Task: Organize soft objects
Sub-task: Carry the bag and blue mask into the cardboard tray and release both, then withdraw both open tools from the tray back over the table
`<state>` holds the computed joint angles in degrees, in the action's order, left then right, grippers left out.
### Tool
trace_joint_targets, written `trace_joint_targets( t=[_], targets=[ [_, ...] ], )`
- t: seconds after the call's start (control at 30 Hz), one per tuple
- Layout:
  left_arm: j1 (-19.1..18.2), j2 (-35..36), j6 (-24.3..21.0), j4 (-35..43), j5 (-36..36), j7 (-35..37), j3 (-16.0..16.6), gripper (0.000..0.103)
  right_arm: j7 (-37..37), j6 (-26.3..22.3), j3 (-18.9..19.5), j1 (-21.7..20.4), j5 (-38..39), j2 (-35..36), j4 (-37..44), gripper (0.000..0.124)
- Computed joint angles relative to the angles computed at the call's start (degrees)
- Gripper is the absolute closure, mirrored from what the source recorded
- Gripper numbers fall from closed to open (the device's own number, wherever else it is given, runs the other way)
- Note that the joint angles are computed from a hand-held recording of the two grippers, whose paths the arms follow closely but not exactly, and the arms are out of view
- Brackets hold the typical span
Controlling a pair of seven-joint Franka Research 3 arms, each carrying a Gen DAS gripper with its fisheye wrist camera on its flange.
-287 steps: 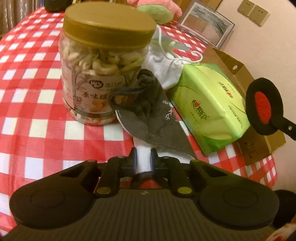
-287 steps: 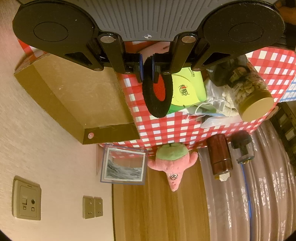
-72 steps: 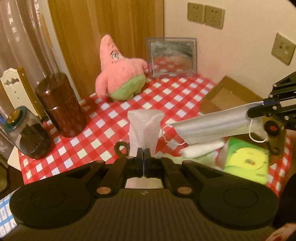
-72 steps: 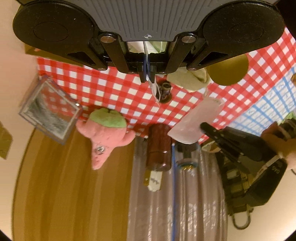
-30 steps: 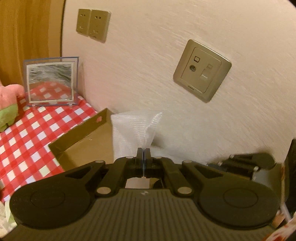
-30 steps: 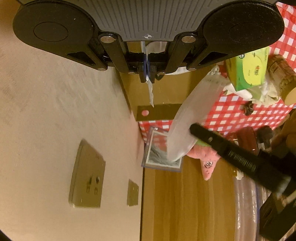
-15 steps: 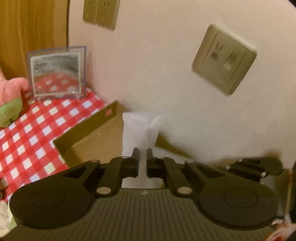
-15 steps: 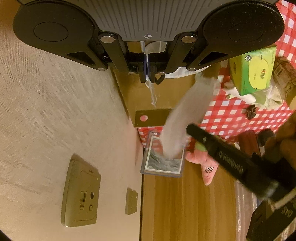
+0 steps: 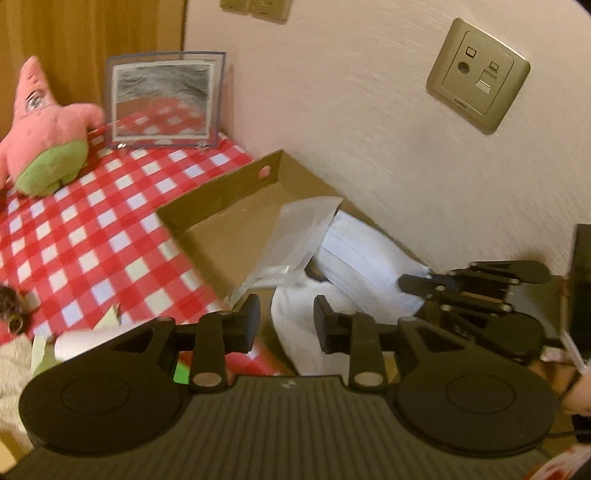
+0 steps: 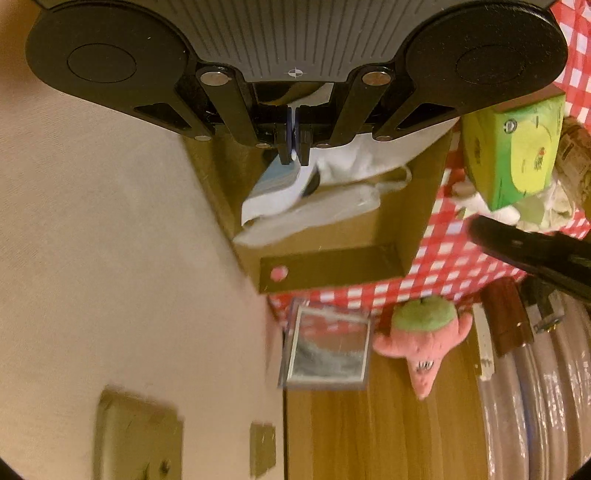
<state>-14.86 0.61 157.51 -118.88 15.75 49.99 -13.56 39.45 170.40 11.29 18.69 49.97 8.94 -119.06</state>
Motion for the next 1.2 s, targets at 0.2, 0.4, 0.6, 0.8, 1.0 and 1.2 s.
trace_joint_targets(
  t=[0.2,0.4,0.6,0.8,1.0,1.2],
  targets=[
    [0.5,-5.8,1.6,-6.6,2.8,-5.5,-0.1,0.071,3.6,-4.3,-0.6,0.4,-4.2,2.1,0.6,0.122],
    [2.2,-11.3,1.7,-11.5,8.1,-12.3,-1.3,0.064,4.6,-4.0,-0.4,0.2,-3.9,0.9,-1.2,0.112],
    [4.0,-17.3,0.1,-15.5,12.8,-19.7,-3.2,0.051,4.3,-2.3,-0.8,1.0,-2.4,-3.3,-4.9,0.065],
    [4.8,-25.7,-2.5,-20.9,14.4,-25.7,-4.7,0.04,11.0,0.0,-2.4,3.4,-8.8,-8.7,-10.4,0.063],
    [3.7,-35.9,-6.8,-27.1,13.3,-30.2,-6.1,0.035,8.9,0.0,-3.9,6.1,-7.1,-13.9,-14.4,0.062],
    [2.1,-45.0,-13.5,-32.0,12.2,-34.1,-8.0,0.034,8.2,-1.4,-5.2,8.7,-4.9,-17.4,-15.6,0.061]
  ],
)
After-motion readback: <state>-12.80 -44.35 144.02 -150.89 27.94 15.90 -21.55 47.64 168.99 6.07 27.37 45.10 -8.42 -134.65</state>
